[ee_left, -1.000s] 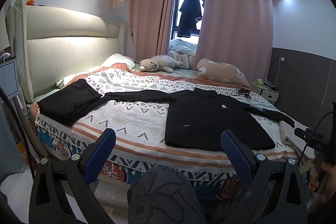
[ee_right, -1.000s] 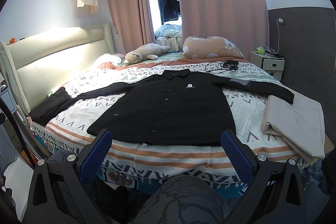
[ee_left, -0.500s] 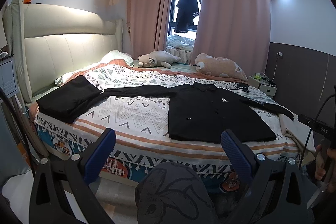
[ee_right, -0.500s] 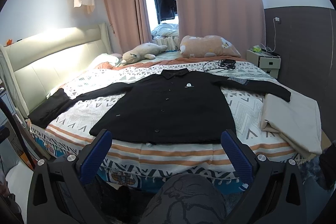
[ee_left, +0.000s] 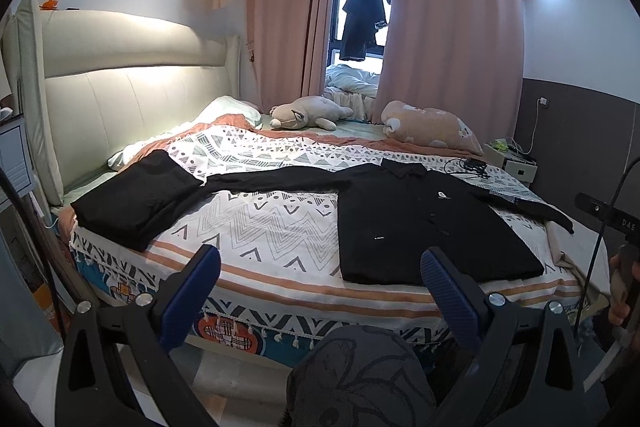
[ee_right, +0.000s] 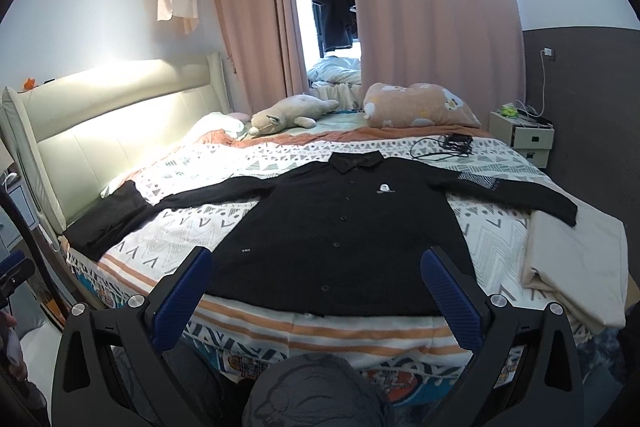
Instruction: Fold large clothes
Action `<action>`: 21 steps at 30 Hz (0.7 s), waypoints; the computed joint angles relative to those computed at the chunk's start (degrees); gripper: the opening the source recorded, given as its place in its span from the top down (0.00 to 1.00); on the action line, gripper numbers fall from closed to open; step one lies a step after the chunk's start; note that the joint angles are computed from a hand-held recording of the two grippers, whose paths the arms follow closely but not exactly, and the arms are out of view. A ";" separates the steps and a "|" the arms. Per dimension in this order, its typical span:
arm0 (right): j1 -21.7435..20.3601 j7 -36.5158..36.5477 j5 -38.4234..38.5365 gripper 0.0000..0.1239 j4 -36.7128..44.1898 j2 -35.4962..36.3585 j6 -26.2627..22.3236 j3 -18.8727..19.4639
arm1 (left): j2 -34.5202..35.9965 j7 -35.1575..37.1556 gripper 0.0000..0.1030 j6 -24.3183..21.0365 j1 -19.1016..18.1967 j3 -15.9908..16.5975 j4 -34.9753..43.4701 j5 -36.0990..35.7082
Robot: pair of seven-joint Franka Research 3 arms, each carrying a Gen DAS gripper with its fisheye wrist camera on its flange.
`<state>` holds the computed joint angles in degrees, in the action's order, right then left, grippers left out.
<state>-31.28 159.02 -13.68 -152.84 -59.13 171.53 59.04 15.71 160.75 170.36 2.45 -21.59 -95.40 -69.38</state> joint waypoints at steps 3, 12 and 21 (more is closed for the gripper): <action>-4.53 -0.53 -0.51 0.17 1.31 2.09 3.84 1.46 | 2.72 -5.35 0.01 3.86 -2.07 0.95 2.61 6.10; -17.89 -7.49 2.71 0.17 4.92 10.84 16.52 6.08 | 12.26 -21.79 0.01 9.21 -6.36 3.84 14.02 20.41; -32.26 -15.06 6.30 0.17 13.38 21.08 20.05 13.42 | 28.25 -51.04 0.01 -6.97 -17.36 21.83 39.85 41.23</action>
<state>-63.54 143.96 -7.39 -139.46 -38.05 191.58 72.47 43.96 109.72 163.38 -14.91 0.24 -55.54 -28.15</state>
